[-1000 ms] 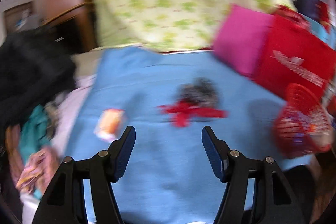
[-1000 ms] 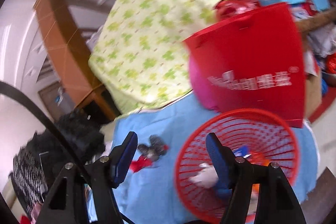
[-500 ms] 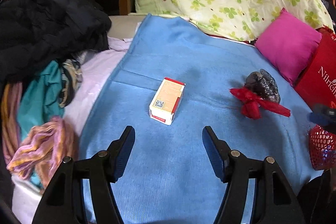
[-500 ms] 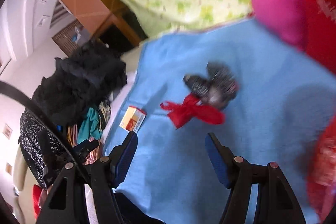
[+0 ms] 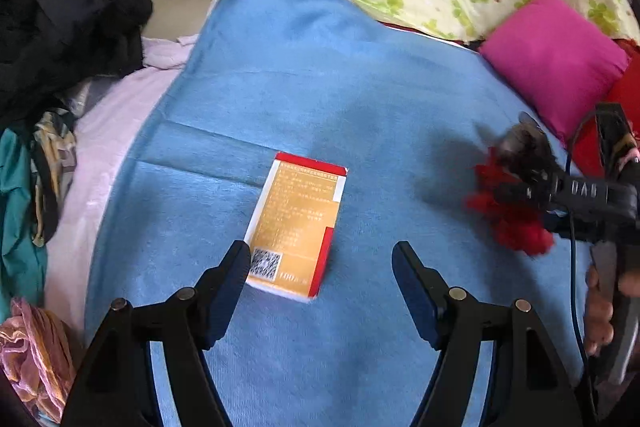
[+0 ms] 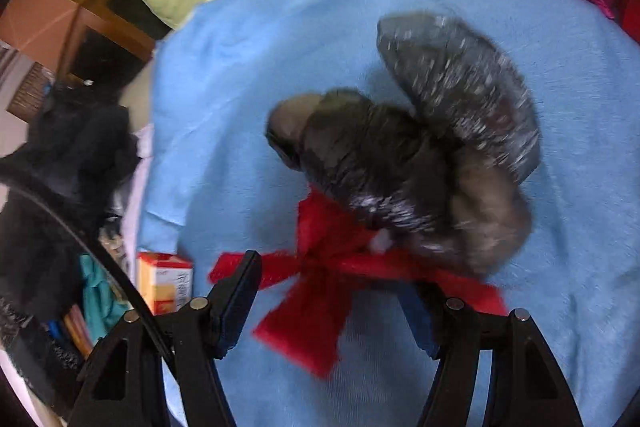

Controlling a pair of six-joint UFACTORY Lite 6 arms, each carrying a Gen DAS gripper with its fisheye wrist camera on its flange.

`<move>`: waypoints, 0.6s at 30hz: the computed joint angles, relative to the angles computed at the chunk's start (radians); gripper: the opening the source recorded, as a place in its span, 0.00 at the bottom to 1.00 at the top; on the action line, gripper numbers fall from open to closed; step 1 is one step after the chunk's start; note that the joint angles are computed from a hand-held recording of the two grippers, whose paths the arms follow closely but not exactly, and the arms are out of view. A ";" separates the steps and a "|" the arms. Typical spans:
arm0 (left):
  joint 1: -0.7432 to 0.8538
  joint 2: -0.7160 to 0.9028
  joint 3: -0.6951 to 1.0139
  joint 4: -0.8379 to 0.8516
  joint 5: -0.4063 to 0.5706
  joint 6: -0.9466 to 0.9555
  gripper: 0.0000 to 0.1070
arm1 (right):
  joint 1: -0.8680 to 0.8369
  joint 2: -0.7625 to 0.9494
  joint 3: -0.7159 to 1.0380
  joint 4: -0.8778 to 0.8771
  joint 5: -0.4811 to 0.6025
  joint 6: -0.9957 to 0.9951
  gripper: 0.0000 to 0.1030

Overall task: Collect trash
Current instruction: 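Close left tool on the orange-white box while right tool grasps the red ribbon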

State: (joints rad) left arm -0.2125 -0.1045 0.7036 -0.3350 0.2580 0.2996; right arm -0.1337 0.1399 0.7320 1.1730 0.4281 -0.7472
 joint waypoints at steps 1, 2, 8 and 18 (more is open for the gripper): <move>-0.003 0.002 0.001 -0.001 -0.008 0.002 0.66 | 0.017 0.027 0.017 -0.028 -0.020 0.030 0.67; -0.001 -0.009 -0.005 -0.044 -0.008 0.045 0.61 | 0.034 0.043 0.020 -0.027 -0.041 0.028 0.54; 0.022 -0.019 -0.001 -0.172 0.039 0.156 0.15 | 0.012 -0.043 -0.098 0.108 -0.038 -0.190 0.33; 0.070 -0.145 -0.048 -0.109 0.028 0.067 0.82 | -0.368 -0.591 -0.465 -0.229 0.389 -0.225 0.33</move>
State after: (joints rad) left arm -0.1429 -0.2498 0.6554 -0.4441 0.2861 0.3663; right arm -0.5022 -0.4512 0.2667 0.9438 0.8168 -0.9724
